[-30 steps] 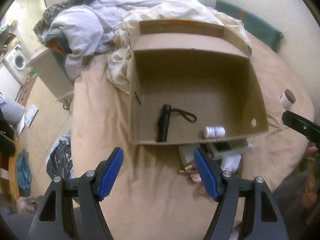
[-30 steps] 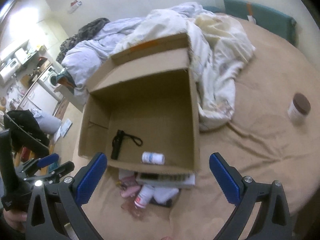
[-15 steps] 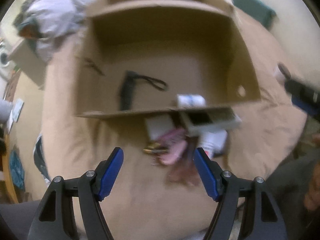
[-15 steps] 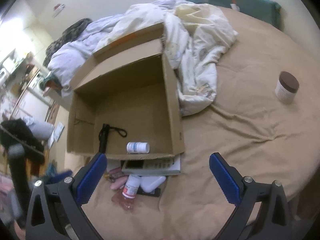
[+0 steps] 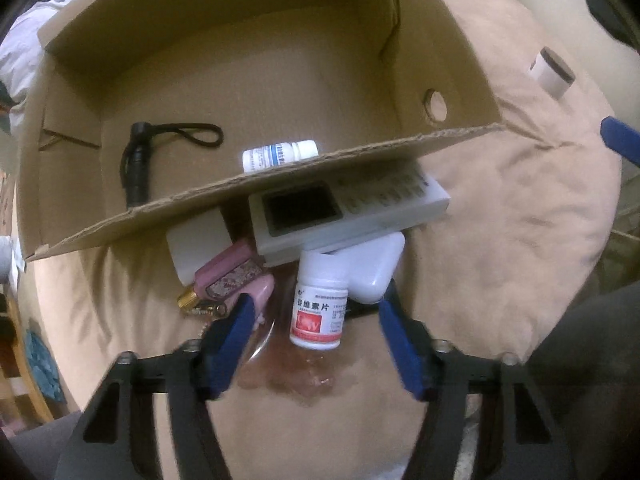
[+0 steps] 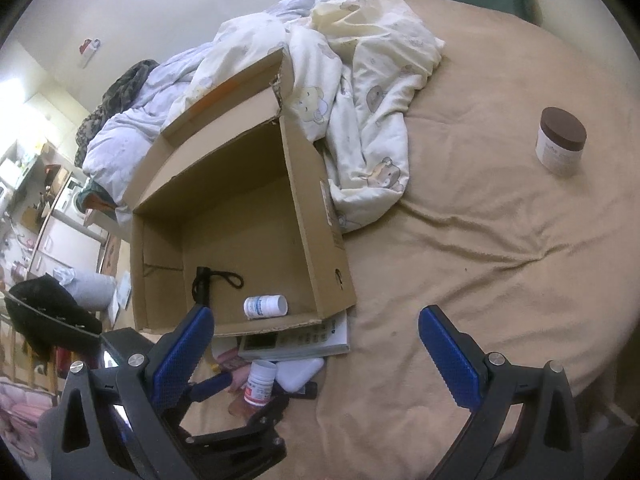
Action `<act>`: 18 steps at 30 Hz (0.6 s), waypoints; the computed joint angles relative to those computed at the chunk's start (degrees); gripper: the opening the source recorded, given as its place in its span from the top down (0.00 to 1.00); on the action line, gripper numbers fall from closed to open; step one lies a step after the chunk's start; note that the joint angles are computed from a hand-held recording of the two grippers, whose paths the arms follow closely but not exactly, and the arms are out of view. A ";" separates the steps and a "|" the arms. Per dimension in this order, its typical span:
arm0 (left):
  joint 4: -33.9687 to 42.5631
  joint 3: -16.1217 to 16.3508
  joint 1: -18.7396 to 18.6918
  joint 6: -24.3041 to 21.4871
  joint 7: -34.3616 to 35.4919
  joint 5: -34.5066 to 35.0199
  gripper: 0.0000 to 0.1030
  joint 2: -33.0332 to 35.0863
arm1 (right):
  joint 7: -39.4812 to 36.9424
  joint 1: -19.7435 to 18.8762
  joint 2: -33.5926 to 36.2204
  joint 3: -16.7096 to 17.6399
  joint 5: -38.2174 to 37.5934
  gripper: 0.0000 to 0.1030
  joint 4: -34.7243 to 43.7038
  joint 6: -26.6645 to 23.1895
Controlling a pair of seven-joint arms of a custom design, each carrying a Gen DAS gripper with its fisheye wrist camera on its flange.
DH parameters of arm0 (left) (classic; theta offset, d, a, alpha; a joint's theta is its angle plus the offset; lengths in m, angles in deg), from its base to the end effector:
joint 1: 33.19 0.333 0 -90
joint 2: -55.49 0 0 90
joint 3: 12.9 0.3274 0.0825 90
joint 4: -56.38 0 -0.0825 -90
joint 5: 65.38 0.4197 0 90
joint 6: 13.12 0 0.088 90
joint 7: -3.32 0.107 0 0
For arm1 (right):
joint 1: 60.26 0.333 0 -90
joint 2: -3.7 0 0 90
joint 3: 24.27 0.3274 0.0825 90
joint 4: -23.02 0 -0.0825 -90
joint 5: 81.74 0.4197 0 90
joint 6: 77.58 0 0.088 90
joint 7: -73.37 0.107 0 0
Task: Organize rigid objects
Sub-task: 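Grasp the white red-label medicine bottle with the left tool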
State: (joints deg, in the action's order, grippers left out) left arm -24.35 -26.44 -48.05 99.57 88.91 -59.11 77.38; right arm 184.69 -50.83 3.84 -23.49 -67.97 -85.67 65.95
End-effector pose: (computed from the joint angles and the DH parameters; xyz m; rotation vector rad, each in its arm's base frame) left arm 0.6582 -0.3164 0.5110 -1.6383 2.5451 -0.2344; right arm 0.6305 0.1118 0.5648 -1.4490 2.0561 -0.1592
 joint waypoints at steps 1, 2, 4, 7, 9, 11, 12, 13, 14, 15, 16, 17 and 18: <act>0.37 0.12 -0.22 -0.41 -0.15 0.53 0.59 0.36 | -0.23 0.01 0.05 0.00 0.02 0.00 0.05 -0.16; 0.77 0.24 -0.37 -0.97 -0.42 0.89 0.60 0.73 | -0.39 0.03 0.09 0.01 -0.09 0.00 0.17 -0.32; 1.14 0.10 0.06 -1.79 -0.41 -0.12 0.73 1.14 | -0.30 0.12 0.26 0.07 -0.70 0.00 0.42 -0.50; 0.79 0.07 0.46 -1.54 0.03 -0.51 0.77 0.74 | -0.12 0.25 0.53 0.12 -1.36 0.00 0.77 -0.80; 0.14 0.13 0.99 -1.22 -0.07 -1.29 0.77 -0.26 | -0.05 0.31 0.82 0.12 -1.48 0.00 1.13 -1.22; -1.38 0.43 1.49 0.33 -0.50 -1.22 0.77 -2.15 | 0.02 0.37 0.98 0.12 -1.49 0.00 1.21 -1.61; -2.13 0.37 2.07 0.97 -0.22 -2.12 0.77 -3.20 | 0.14 0.39 1.10 0.11 -1.64 0.00 1.40 -1.89; -2.46 0.40 2.48 1.29 -0.01 -2.66 0.77 -3.91 | 0.26 0.43 1.27 0.11 -1.88 0.00 1.57 -2.17; -3.03 0.52 2.85 1.63 0.11 -2.92 0.77 -4.83 | 0.45 0.49 1.45 0.12 -2.21 0.00 1.77 -2.49; -3.04 0.70 3.20 1.80 0.26 -3.06 0.77 -5.41 | 0.60 0.53 1.61 0.11 -2.42 0.00 1.94 -2.73; -3.12 0.86 3.57 1.94 0.46 -3.27 0.77 -5.91 | 0.69 0.56 1.78 0.11 -2.51 0.00 2.11 -2.94; -3.34 1.10 4.04 1.96 0.71 -3.46 0.77 -6.56 | 0.87 0.62 1.94 0.13 -2.65 0.00 2.27 -3.26; -3.27 1.41 4.56 1.83 1.02 -3.53 0.77 -7.01 | 1.01 0.67 2.09 0.12 -2.76 0.00 2.40 -3.57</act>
